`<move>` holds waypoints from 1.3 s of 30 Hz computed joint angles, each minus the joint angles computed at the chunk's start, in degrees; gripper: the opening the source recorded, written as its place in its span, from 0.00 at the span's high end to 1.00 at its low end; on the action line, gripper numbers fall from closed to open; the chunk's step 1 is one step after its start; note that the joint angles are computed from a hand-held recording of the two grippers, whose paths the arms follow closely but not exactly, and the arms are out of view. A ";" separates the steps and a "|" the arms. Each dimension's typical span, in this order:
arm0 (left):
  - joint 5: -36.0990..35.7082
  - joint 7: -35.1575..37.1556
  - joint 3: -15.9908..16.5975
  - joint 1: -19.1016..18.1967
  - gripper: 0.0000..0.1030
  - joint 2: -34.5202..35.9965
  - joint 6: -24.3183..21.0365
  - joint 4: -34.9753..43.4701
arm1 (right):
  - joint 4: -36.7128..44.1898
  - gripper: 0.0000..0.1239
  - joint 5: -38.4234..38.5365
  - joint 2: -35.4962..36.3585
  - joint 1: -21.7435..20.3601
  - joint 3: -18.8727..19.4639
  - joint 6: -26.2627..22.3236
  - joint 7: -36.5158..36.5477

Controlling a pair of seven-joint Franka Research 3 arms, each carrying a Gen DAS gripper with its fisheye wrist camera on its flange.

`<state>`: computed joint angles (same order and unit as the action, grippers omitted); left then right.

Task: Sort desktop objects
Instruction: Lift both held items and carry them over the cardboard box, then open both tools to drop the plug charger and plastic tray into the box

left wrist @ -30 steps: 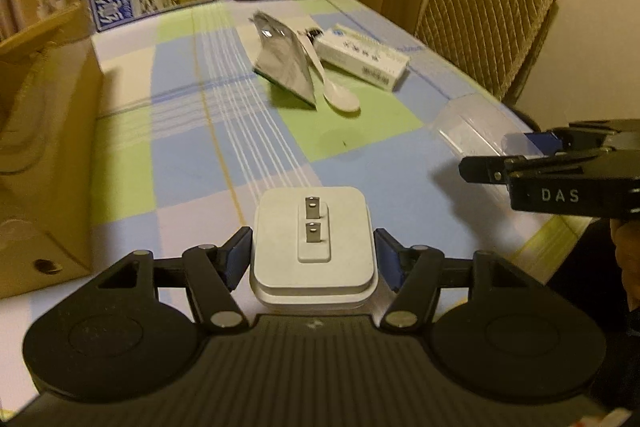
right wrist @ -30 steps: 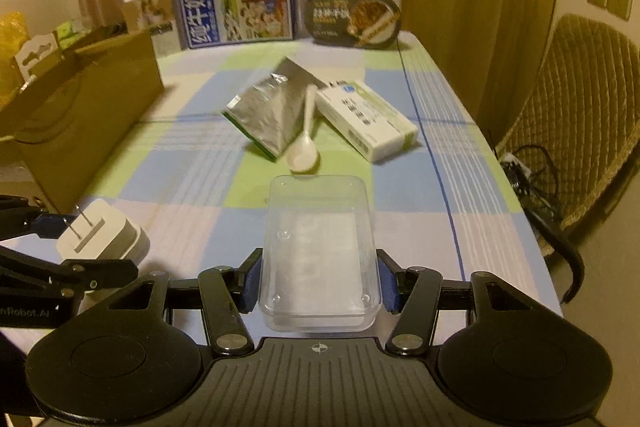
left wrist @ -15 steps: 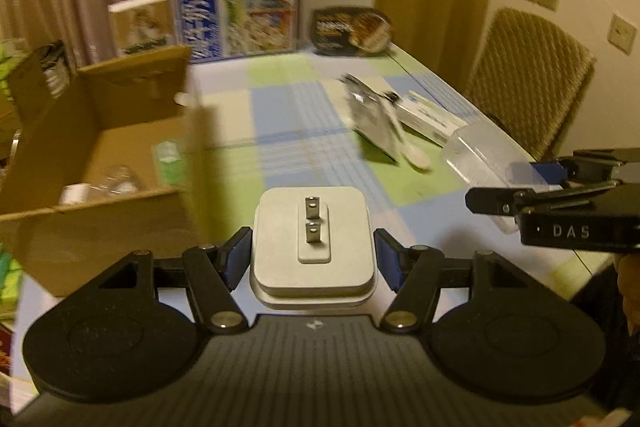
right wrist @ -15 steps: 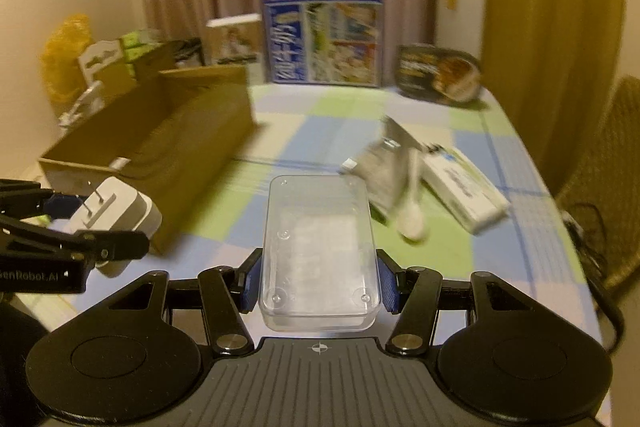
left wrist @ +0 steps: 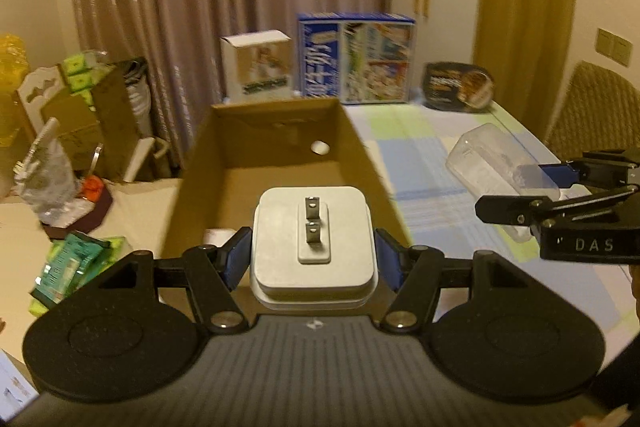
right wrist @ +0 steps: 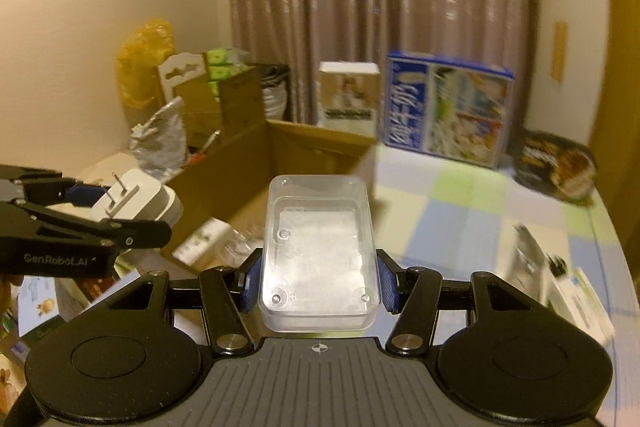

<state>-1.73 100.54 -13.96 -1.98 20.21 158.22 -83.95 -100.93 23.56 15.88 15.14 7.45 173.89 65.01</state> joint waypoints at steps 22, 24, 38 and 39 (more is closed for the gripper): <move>2.43 0.01 1.08 0.11 0.42 15.69 -8.37 22.63 | 17.05 0.57 -8.43 12.90 3.76 -2.86 -6.33 5.53; 2.63 -0.12 1.26 -0.14 0.42 16.83 -9.08 24.27 | 17.85 0.57 -8.57 13.47 3.70 -2.81 -6.73 5.67; 2.58 -0.63 1.73 -1.29 0.42 23.88 -14.41 33.96 | 22.36 0.57 -9.58 17.00 3.62 -3.23 -9.20 6.73; 2.55 -0.20 1.61 -1.39 0.42 24.70 -15.36 35.28 | 22.82 0.57 -9.65 17.33 3.64 -3.27 -9.39 6.80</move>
